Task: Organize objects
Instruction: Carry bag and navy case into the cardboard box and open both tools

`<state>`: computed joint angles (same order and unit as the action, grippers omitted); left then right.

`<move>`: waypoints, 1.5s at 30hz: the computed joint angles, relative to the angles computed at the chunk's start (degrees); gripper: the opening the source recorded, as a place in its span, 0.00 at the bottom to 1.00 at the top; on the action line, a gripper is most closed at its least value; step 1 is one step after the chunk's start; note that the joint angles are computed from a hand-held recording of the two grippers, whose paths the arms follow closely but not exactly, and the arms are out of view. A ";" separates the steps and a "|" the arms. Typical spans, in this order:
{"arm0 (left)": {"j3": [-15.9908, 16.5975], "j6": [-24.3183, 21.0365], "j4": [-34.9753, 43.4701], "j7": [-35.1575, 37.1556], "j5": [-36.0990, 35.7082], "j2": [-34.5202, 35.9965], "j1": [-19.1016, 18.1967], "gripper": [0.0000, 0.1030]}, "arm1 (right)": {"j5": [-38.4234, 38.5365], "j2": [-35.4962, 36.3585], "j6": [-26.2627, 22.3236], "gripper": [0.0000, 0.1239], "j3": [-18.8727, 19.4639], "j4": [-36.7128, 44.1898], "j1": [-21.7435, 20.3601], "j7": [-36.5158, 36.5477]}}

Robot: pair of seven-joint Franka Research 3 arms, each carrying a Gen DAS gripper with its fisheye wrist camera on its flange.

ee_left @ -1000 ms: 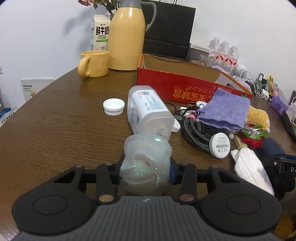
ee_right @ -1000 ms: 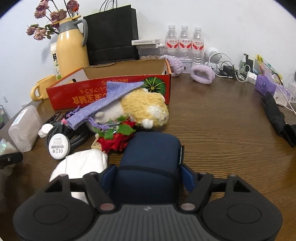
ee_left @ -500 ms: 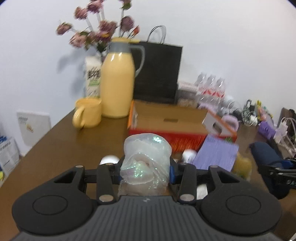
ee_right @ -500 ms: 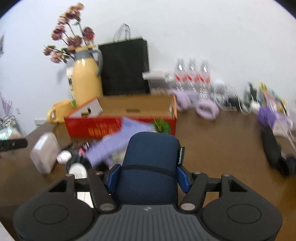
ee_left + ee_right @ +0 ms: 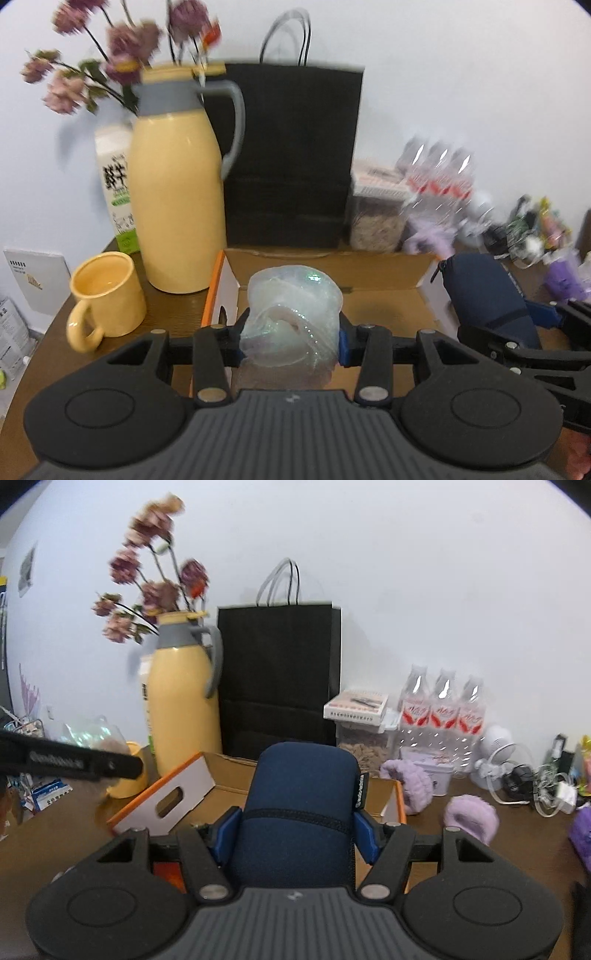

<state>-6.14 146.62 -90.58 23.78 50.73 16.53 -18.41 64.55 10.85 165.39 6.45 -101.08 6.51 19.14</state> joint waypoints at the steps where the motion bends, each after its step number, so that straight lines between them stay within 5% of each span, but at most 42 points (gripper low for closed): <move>1: -0.43 -2.11 3.17 2.75 -2.09 2.55 0.31 0.42 | -4.27 2.32 -0.73 0.50 -0.97 2.36 0.76 4.26; 6: -0.56 -11.94 18.64 15.07 -12.85 14.42 0.60 0.42 | -23.54 13.55 -5.15 0.50 -5.07 14.13 3.51 22.52; 12: 1.19 -14.92 25.80 21.33 -17.97 20.27 -0.09 0.46 | -33.77 20.59 -10.46 0.50 -5.14 22.72 2.93 30.94; 15: 2.13 -14.68 26.80 22.30 -18.76 21.12 -0.48 0.75 | -37.73 21.92 -11.48 0.54 -4.98 24.23 2.71 34.90; 16: 2.70 -13.57 25.66 21.59 -18.22 20.51 -0.75 0.94 | -38.26 22.00 -10.82 0.57 -4.20 24.08 2.14 34.94; 18: 4.07 -11.23 23.17 18.89 -16.17 19.05 -1.66 1.00 | -38.89 21.71 -8.66 0.74 -2.99 23.20 1.36 34.85; 27: 3.80 -10.34 18.67 16.13 -13.66 14.92 -2.36 1.00 | -37.10 17.03 -3.90 0.81 0.21 16.99 -0.95 32.81; 33: 3.55 -6.54 7.71 9.08 -7.53 5.91 -2.55 1.00 | -32.03 9.81 0.66 0.82 2.49 7.92 -2.57 27.83; 45: -2.93 -0.75 -17.89 -8.14 6.91 -15.19 1.82 1.00 | -1.27 -9.62 4.85 0.83 4.71 -13.00 -3.52 -1.21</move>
